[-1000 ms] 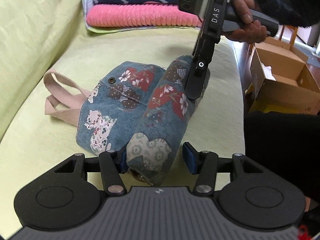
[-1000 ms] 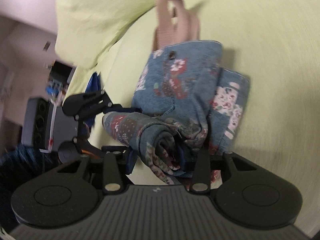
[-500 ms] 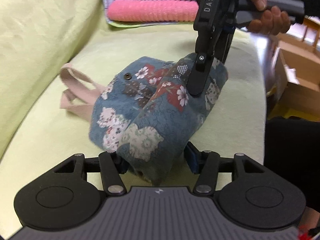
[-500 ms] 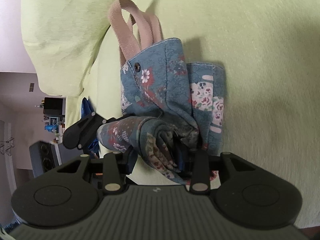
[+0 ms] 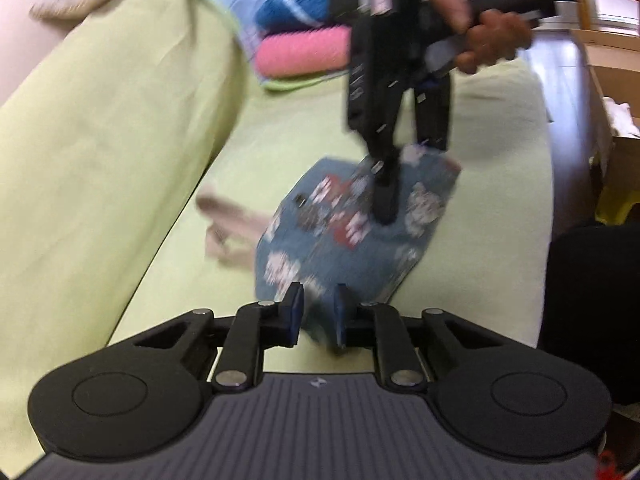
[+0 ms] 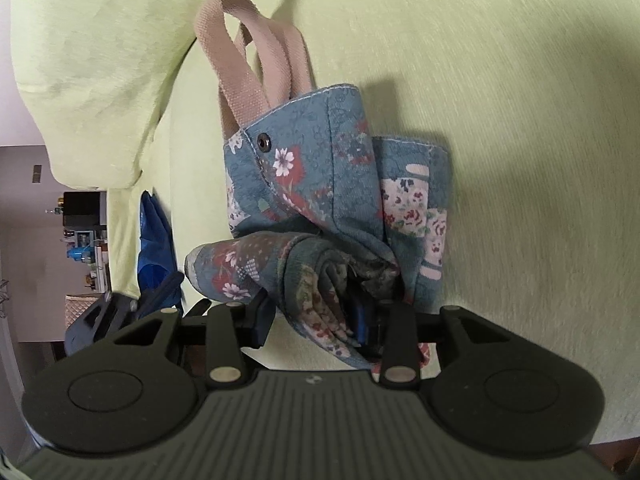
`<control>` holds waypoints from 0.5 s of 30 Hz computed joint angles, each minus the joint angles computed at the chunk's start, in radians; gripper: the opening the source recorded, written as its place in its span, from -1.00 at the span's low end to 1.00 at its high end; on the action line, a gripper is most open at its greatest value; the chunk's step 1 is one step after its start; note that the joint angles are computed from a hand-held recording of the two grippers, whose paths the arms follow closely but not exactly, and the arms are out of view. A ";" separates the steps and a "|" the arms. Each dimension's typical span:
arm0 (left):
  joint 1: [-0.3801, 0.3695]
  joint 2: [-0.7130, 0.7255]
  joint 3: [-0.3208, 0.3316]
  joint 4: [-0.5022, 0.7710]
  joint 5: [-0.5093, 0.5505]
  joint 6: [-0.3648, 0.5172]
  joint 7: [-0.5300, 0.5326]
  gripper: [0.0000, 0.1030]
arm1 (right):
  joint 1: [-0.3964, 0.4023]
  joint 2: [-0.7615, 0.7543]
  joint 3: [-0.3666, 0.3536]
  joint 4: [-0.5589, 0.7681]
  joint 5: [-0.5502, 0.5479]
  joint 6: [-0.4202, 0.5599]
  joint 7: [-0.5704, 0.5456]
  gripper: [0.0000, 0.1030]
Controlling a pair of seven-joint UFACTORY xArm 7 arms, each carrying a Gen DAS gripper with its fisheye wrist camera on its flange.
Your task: Fold shopping bag
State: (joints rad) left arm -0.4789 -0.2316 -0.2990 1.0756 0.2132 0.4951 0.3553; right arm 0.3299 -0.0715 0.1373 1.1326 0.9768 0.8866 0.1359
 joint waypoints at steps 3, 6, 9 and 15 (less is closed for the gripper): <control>0.004 0.023 -0.014 0.008 0.042 -0.018 -0.003 -0.63 | -0.005 0.019 -0.002 0.031 -0.034 0.032 0.020 -0.37; -0.002 0.052 -0.007 0.037 0.033 -0.008 0.002 -0.59 | -0.013 0.043 -0.002 0.066 -0.062 0.061 0.039 -0.38; -0.005 0.085 0.000 0.075 0.024 0.021 -0.002 -0.57 | -0.023 0.061 -0.001 0.093 -0.084 0.086 0.047 -0.38; -0.014 0.117 0.020 0.107 -0.017 0.038 0.001 -0.57 | -0.032 0.029 0.004 0.052 -0.074 0.052 0.038 -0.37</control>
State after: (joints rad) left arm -0.4930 -0.1146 -0.2793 1.1827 0.1961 0.5329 0.3568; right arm 0.2984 -0.0427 0.1415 1.1847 0.9024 0.9384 0.1737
